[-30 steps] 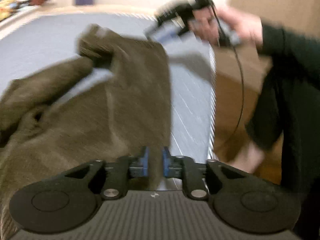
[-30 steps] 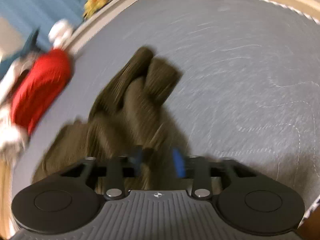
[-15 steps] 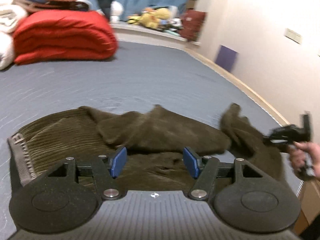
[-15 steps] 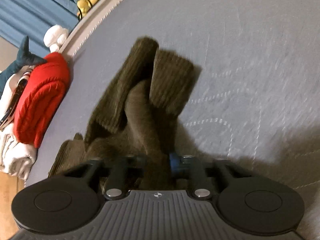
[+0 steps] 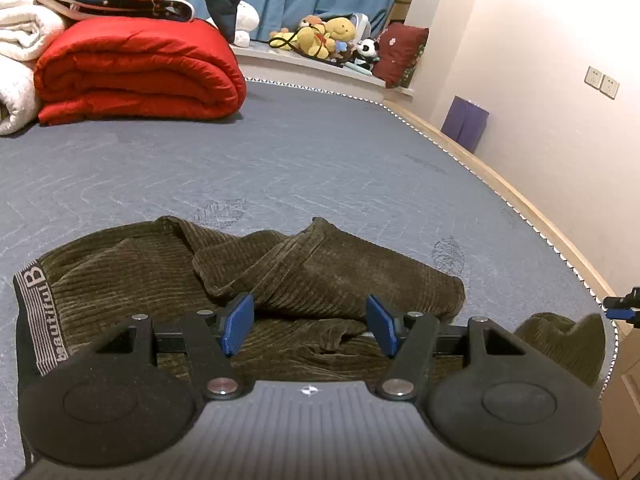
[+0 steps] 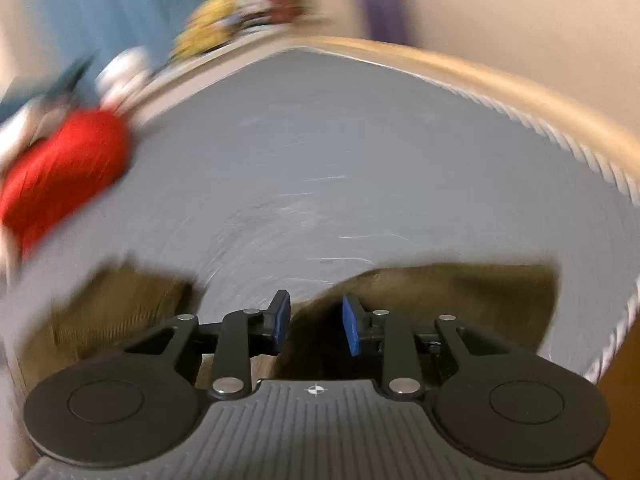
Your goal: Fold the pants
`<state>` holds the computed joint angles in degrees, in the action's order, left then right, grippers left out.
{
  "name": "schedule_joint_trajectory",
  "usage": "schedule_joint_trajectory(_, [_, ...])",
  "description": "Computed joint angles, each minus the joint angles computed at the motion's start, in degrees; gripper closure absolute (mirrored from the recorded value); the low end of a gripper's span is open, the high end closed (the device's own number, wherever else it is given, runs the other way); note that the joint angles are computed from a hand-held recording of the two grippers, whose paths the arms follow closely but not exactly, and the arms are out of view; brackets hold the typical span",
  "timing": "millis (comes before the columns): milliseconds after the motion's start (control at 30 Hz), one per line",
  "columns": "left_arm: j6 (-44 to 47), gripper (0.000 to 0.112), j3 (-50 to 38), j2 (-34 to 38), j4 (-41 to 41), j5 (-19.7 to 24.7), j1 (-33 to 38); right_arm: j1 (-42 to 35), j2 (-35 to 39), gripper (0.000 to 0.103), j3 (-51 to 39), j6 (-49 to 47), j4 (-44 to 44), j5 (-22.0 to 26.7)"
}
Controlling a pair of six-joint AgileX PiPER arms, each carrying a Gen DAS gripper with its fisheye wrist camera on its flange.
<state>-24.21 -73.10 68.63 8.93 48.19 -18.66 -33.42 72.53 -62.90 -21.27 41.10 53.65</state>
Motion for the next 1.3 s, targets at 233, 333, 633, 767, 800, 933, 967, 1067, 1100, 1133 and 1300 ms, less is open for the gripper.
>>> schedule_joint_trajectory(233, [-1.5,0.044,0.3,-0.4,1.3,0.7,-0.4,-16.6,11.0,0.064,-5.9,2.9,1.2,-0.4])
schedule_joint_trajectory(333, [-1.4,0.044,0.5,0.0,1.4,1.0,-0.3,-18.1,17.0,0.063,-8.2,5.5,-3.1,2.6])
schedule_joint_trajectory(633, [-2.5,0.044,0.5,0.5,2.6,1.6,-1.8,-12.8,23.2,0.061,-3.5,-2.1,-2.6,-3.2])
schedule_joint_trajectory(767, [-2.2,0.044,0.8,0.4,3.3,2.1,-1.4,-9.1,21.5,0.088,-3.8,0.0,-4.6,-7.6])
schedule_joint_trajectory(800, [-2.1,0.044,0.9,0.3,3.4,2.1,-1.2,-8.7,20.7,0.089,-4.1,-0.6,-3.4,-9.2])
schedule_joint_trajectory(933, [-2.0,0.044,1.6,0.2,3.9,2.0,-0.3,-4.1,17.0,0.089,-5.9,-7.8,-0.1,-24.1])
schedule_joint_trajectory(967, [-1.8,0.044,1.8,0.1,3.8,2.0,-0.1,-2.6,17.0,0.088,-6.3,-9.2,0.5,-28.6])
schedule_joint_trajectory(1067, [-1.1,0.044,1.9,-0.2,3.1,2.2,0.6,0.5,20.3,0.071,-9.5,-5.0,-4.6,-34.5])
schedule_joint_trajectory(1100, [-0.7,0.044,1.9,-0.3,2.7,2.3,0.9,1.2,21.0,0.057,-9.6,-6.4,-3.9,-35.5])
schedule_joint_trajectory(1133, [-0.3,0.044,2.0,-0.5,2.3,2.4,1.1,1.4,21.5,0.053,-9.5,-7.7,-3.7,-35.7])
schedule_joint_trajectory(1300, [1.4,0.044,1.7,-1.0,1.3,2.8,1.0,-3.4,24.1,0.052,-8.1,-7.4,-2.1,-30.8])
